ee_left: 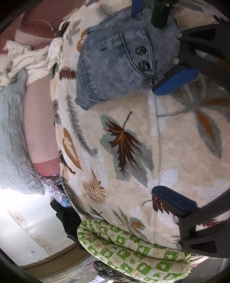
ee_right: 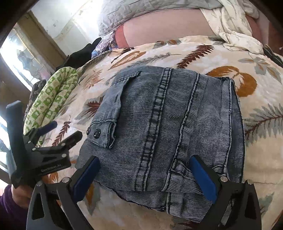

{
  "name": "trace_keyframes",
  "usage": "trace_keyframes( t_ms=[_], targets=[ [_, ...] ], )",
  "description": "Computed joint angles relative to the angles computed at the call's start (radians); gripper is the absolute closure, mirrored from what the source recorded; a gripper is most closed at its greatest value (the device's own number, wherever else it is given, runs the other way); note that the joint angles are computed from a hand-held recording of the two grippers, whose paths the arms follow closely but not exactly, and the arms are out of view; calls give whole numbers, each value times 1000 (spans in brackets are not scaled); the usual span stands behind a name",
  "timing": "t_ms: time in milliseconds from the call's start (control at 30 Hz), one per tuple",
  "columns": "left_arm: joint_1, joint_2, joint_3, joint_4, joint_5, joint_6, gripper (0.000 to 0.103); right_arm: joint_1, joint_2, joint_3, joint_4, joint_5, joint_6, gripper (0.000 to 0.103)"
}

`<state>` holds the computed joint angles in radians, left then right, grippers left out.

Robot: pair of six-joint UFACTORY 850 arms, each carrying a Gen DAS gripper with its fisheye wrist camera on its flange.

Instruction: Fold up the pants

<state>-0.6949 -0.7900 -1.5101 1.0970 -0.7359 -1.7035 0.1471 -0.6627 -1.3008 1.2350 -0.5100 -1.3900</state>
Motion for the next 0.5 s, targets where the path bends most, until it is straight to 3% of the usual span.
trace_keyframes(
  t_ms=[167,300,500],
  targets=[
    [-11,40,33,40,17,-27,1,-28,28,20,109,-60,-51,0],
    [-16,74,61,66,24,-57,1,-77,69,68,334,-130,-189,0],
    [-44,103,64,111,-59,-95,1,-109,119,130,583,-107,-330,0]
  ],
)
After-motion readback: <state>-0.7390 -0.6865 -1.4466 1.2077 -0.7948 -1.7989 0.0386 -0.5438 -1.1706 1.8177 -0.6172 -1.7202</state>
